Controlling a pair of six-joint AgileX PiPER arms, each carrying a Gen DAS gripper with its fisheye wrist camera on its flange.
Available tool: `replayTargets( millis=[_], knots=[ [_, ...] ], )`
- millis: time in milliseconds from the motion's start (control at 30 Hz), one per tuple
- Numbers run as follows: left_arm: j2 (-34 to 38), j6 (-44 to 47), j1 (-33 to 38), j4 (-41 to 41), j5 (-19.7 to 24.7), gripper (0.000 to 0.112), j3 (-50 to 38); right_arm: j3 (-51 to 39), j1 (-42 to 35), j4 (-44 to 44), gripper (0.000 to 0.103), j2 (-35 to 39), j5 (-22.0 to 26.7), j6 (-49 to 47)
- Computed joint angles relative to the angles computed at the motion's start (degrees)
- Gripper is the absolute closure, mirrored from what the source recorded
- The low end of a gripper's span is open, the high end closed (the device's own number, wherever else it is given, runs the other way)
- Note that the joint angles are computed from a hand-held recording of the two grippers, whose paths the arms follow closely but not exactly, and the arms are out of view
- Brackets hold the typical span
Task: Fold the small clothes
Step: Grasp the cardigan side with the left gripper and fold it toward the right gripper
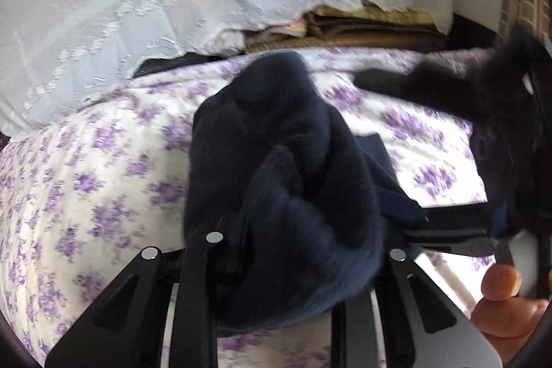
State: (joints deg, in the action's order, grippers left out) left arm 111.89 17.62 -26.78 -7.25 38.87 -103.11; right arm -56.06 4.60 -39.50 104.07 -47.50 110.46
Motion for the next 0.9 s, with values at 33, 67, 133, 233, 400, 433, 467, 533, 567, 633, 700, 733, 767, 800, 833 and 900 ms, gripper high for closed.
replayTargets(
  millis=[33,67,133,233,400,433,467,533,567,633,700,733,767,800,833,900],
  knots=[
    [-0.1,-0.5,-0.7,0.9,-0.9,0.092,1.1,-0.3,-0.3,-0.3,0.021,0.9,-1.5,0.5],
    [-0.2,-1.4,-1.3,2.2,-1.8,0.092,2.0,-0.6,-0.4,-0.3,0.021,1.6,-2.0,1.0],
    [-0.7,-2.7,-1.9,3.8,-3.5,0.092,3.8,-1.4,-0.3,0.0,0.021,2.8,-0.8,1.9],
    [-1.0,-0.3,-0.7,0.0,-3.2,0.092,4.1,-3.6,-0.2,-0.5,0.022,4.1,0.0,2.4],
    [-1.4,-0.2,-0.3,-0.4,-3.5,0.092,4.4,-8.9,2.1,-3.5,0.056,2.9,13.5,-0.3],
    [-1.4,-0.8,-0.5,0.4,-3.5,0.092,4.3,-9.3,2.2,-4.0,0.072,2.7,15.0,-0.4],
    [-1.4,-1.8,-0.9,1.5,-3.1,0.092,3.6,-9.4,2.3,-4.0,0.079,2.3,15.8,-0.9],
    [-1.0,-2.5,-1.4,1.7,-1.2,0.092,1.2,-9.1,2.0,-4.4,0.084,0.0,17.3,-3.2],
    [-1.3,-2.7,-1.9,1.5,-0.7,0.092,0.4,-9.0,1.8,-5.0,0.085,-1.2,18.0,-4.0],
    [-1.6,-3.3,-3.3,2.1,-0.4,0.092,-0.6,-7.2,0.8,-5.7,0.086,-3.9,19.1,-5.1],
    [-0.8,-4.8,-5.1,3.2,0.6,0.09,-2.1,-5.4,-1.2,-7.1,0.086,-5.2,18.7,-3.0],
    [0.1,-5.3,-5.8,3.5,1.4,0.088,-3.1,-4.4,-2.1,-7.1,0.086,-5.2,18.7,-2.2],
    [1.4,-6.3,-6.9,4.6,2.1,0.086,-3.8,-3.8,-2.9,-7.6,0.087,-4.8,18.9,-0.8],
    [2.4,-7.8,-8.0,6.5,2.2,0.085,-4.0,-3.2,-3.9,-8.5,0.087,-4.0,19.5,1.2],
    [3.3,-9.2,-9.0,8.5,2.2,0.083,-4.0,-2.9,-4.7,-9.6,0.087,-2.9,19.7,3.1],
    [4.3,-12.2,-10.7,12.8,1.3,0.081,-2.7,-2.4,-5.7,-10.9,0.088,-0.7,19.7,5.3]
  ],
)
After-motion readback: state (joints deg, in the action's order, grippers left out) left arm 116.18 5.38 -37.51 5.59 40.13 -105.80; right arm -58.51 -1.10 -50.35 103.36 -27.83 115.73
